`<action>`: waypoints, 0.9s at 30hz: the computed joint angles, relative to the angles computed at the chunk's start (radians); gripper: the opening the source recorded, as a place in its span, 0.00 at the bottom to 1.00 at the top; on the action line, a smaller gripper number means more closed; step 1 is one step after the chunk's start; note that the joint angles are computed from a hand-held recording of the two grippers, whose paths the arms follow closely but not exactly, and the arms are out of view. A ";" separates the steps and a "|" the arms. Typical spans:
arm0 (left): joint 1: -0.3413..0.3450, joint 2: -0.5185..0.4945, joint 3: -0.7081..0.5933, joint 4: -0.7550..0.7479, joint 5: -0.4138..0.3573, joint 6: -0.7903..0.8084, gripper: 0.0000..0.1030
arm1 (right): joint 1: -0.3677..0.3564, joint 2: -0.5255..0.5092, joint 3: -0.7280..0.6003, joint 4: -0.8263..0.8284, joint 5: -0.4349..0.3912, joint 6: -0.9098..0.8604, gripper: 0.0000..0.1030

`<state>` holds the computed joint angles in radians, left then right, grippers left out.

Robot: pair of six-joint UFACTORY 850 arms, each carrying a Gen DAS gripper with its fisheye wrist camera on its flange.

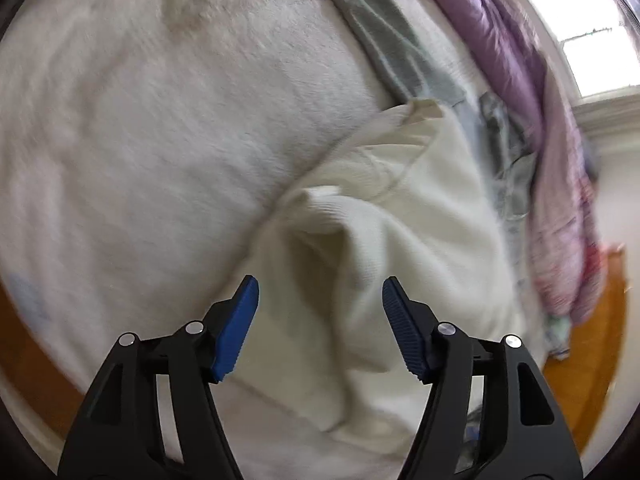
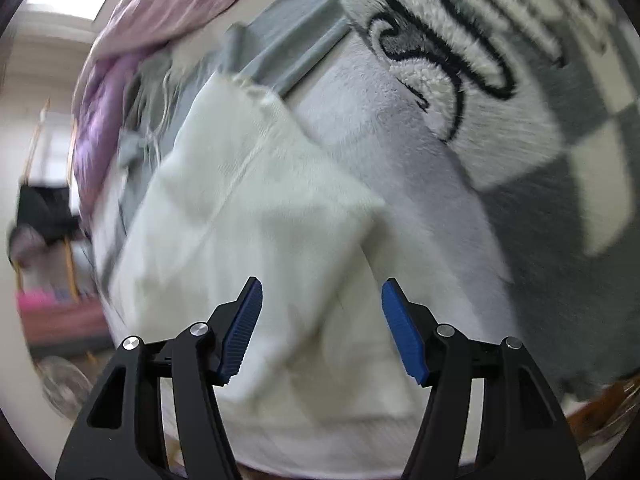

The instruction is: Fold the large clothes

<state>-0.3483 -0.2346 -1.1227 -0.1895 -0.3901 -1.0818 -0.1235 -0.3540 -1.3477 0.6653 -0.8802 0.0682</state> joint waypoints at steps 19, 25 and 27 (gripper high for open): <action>0.043 -0.042 -0.041 -0.114 -0.160 0.383 0.04 | 0.087 0.159 0.104 -0.234 0.106 0.164 0.02; 0.081 -0.076 -0.013 -0.156 -0.177 0.446 0.65 | 0.135 0.167 0.187 -0.399 0.095 0.344 0.17; 0.086 -0.045 0.015 -0.204 -0.139 0.496 0.77 | 0.174 0.179 0.160 -0.547 0.059 0.449 0.19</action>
